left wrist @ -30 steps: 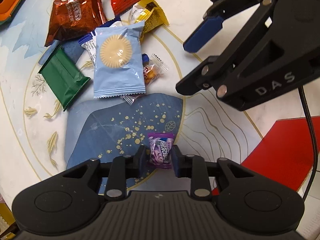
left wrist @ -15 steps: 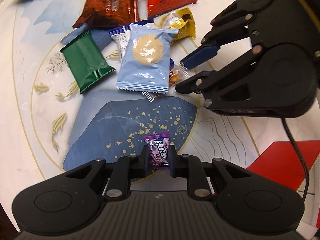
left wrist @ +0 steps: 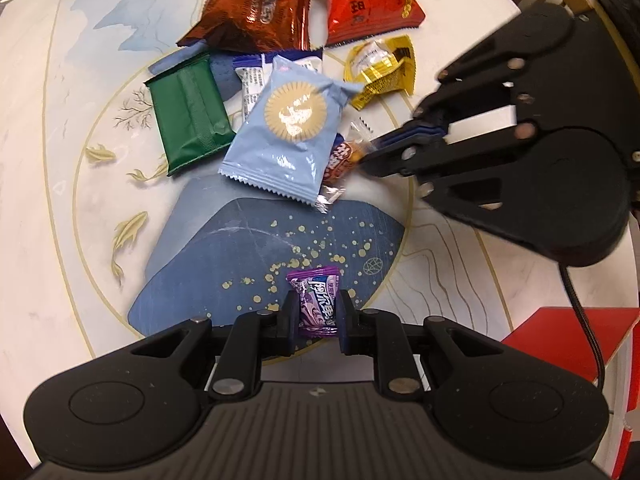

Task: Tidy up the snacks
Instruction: 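Close the left gripper on the purple candy while the right grasps the red-white wrapped candy, then carry the purple candy and the red-white candy over the white box with both tools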

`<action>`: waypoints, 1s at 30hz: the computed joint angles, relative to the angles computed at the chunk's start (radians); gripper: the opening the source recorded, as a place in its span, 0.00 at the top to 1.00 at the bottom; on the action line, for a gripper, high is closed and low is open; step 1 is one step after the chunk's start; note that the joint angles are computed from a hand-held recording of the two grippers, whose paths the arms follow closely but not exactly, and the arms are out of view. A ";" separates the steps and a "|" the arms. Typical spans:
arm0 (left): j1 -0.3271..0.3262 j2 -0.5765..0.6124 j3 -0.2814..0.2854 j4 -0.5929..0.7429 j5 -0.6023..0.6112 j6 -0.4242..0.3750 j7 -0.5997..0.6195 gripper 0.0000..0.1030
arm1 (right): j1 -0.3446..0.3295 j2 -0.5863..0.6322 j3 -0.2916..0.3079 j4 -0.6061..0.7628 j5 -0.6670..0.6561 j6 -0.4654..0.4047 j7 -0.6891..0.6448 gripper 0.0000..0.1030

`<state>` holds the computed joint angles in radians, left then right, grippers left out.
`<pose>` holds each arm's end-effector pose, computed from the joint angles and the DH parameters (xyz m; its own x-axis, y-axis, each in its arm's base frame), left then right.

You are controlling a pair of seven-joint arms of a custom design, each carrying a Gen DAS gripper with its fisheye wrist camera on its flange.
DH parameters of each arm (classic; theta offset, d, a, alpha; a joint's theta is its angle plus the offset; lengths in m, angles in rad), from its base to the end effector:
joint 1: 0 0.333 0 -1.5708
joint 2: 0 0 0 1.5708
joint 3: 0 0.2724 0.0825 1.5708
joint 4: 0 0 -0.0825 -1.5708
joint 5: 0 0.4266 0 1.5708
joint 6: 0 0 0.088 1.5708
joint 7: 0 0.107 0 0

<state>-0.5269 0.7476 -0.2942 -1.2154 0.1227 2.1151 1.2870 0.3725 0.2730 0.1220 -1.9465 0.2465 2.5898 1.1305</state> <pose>0.5710 -0.5246 0.3139 -0.4827 -0.8660 0.1305 -0.8732 0.4644 -0.1480 0.5870 0.3086 0.3139 0.6810 -0.7297 -0.0616 -0.6865 -0.6068 -0.4006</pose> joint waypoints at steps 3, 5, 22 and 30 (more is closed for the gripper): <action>0.015 -0.040 0.001 -0.055 -0.006 0.032 -0.015 0.82 | -0.019 -0.044 0.009 -0.043 0.057 0.016 -0.029 0.99; 0.025 -0.064 0.000 -0.079 -0.011 0.044 -0.028 0.82 | -0.025 -0.077 0.010 -0.075 0.081 0.031 -0.045 0.99; 0.076 -0.287 -0.021 -0.296 -0.029 0.224 -0.146 0.82 | -0.005 -0.392 -0.012 -0.298 0.273 0.074 -0.097 0.99; 0.091 -0.500 -0.053 -0.516 -0.069 0.297 -0.134 0.82 | 0.045 -0.615 -0.013 -0.461 0.268 0.095 -0.024 0.99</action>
